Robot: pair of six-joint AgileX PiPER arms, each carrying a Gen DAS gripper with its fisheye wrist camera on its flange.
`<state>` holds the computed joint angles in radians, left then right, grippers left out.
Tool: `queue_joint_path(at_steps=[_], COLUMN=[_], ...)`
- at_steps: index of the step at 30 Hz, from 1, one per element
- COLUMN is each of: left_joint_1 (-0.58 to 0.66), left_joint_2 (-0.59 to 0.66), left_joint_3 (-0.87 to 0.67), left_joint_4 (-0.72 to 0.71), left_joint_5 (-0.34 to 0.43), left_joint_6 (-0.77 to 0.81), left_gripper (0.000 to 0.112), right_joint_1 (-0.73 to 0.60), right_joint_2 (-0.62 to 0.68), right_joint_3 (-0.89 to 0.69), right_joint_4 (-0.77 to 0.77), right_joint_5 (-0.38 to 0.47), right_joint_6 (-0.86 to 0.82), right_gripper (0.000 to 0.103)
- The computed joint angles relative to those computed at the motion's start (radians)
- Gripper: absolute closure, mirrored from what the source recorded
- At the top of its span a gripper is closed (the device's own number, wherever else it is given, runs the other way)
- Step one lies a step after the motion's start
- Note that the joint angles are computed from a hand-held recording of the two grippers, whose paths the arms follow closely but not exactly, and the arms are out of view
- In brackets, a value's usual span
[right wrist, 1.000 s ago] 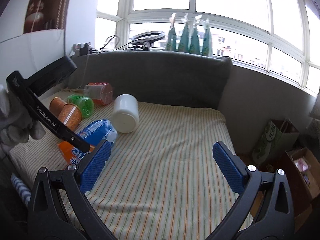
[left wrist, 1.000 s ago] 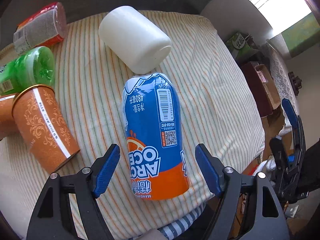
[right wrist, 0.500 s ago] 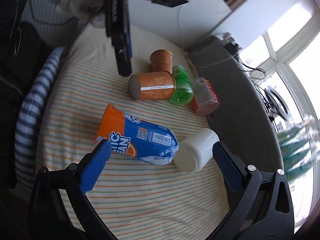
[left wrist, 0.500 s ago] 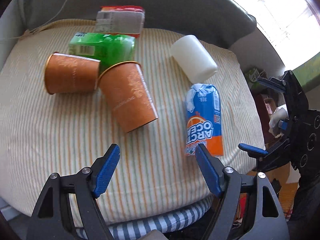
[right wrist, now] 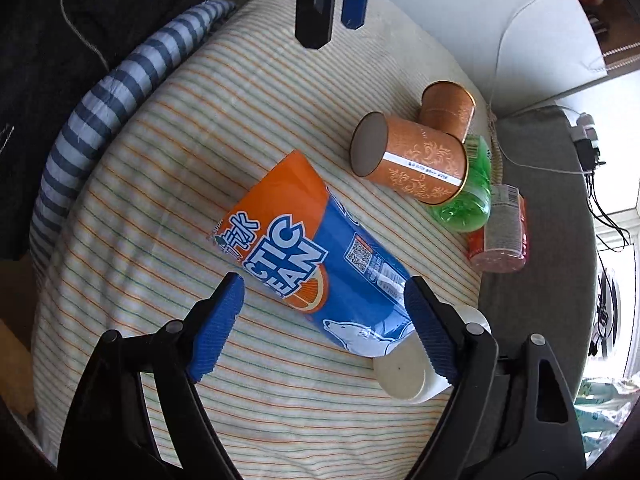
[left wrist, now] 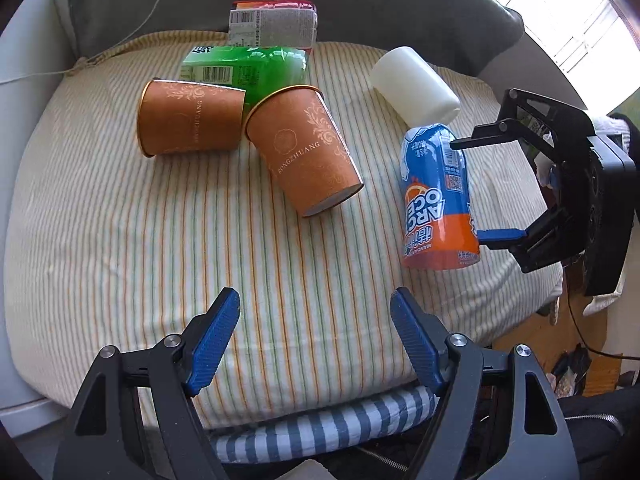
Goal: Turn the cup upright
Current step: 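Close the right tool around the middle of the Arctic Ocean cup, then lift and rotate the held cup rim-up, setting its base on the bed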
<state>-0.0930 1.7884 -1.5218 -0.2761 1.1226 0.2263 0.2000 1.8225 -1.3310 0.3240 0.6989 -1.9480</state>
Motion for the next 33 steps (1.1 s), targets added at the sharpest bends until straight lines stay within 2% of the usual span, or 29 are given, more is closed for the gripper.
queue_joint_path(at_steps=[9,14,19,25,27,33], left_joint_1=[0.019,0.068,0.101,0.135,0.141,0.152], left_joint_2=[0.024,0.026,0.034,0.058,0.068,0.087], left_joint_3=[-0.007,-0.017,-0.032,-0.047,-0.058,-0.082], left_joint_4=[0.009,-0.001,-0.012,-0.031,-0.032,-0.055], left_joint_5=[-0.002,0.007,0.007,0.008,0.014,0.019], left_joint_6=[-0.004,-0.012,-0.02,-0.017,-0.014,0.011], left_gripper=[0.034,0.034,0.034,0.034,0.034,0.034], right_joint_1=[0.039,0.067,0.116,0.16,0.164,0.172], right_joint_2=[0.092,0.143,0.222,0.285,0.297,0.303], right_joint_3=[-0.107,-0.214,-0.339,-0.401,-0.41,-0.413], right_joint_4=[-0.018,-0.047,-0.145,-0.205,-0.201,-0.196], right_joint_5=[-0.002,0.063,0.141,0.17,0.177,0.17], right_joint_6=[-0.072,-0.058,-0.04,-0.074,-0.077,0.008], right_gripper=[0.021,0.021,0.021,0.021,0.031,0.034])
